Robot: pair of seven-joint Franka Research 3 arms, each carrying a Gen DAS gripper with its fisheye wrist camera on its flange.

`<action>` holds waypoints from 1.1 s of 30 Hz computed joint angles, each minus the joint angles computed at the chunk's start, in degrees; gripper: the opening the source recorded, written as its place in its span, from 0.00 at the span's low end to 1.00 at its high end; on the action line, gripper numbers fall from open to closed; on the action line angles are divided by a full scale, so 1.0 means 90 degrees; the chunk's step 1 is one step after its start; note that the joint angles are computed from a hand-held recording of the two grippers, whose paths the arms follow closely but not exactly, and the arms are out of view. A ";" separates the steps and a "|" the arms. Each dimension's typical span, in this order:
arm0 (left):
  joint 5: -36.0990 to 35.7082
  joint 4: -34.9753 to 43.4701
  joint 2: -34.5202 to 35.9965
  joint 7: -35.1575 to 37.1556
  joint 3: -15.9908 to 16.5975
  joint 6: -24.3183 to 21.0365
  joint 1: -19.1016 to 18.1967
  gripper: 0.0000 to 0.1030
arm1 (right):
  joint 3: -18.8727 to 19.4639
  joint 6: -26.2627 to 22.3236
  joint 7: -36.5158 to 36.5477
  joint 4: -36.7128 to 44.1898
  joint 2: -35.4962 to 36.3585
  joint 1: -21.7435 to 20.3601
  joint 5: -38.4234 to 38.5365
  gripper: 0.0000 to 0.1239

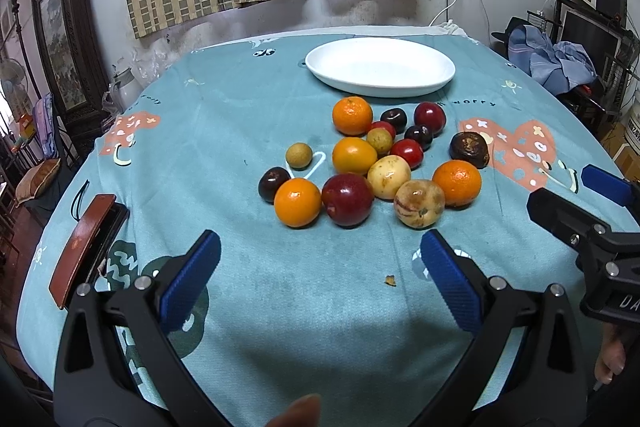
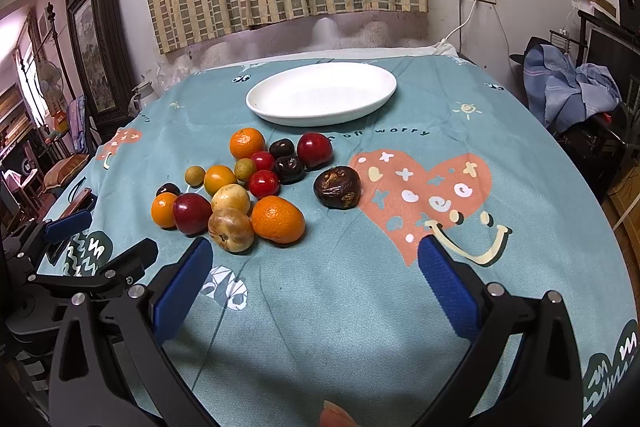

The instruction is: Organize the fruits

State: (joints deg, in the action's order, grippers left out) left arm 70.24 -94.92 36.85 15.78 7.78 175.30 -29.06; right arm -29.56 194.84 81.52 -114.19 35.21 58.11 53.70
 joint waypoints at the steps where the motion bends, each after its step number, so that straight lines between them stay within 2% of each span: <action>1: 0.0003 -0.0005 0.0000 0.0001 0.0005 0.0006 -0.0001 0.98 | 0.0031 0.0010 -0.0001 0.0001 -0.0007 -0.0035 -0.0014 0.82; 19: -0.0029 -0.0045 -0.0028 0.0101 -0.0067 -0.0062 0.0024 0.98 | 0.0153 0.0049 -0.0132 0.0027 -0.0030 -0.0133 0.0083 0.82; 27: -0.0286 -0.0001 0.0054 0.0445 -0.0175 -0.0163 0.0082 0.98 | 0.0662 0.0157 -0.0286 0.0063 -0.0143 -0.0557 0.0056 0.82; 30: -0.0498 0.0035 0.0108 0.0681 -0.0233 -0.0183 0.0126 0.98 | 0.0698 0.0077 -0.0343 0.0128 -0.0107 -0.0601 0.0091 0.82; 33: -0.0792 0.0086 0.0179 0.1037 -0.0328 -0.0148 0.0202 0.98 | 0.0975 0.0003 -0.0274 0.0139 -0.0146 -0.0918 -0.0144 0.82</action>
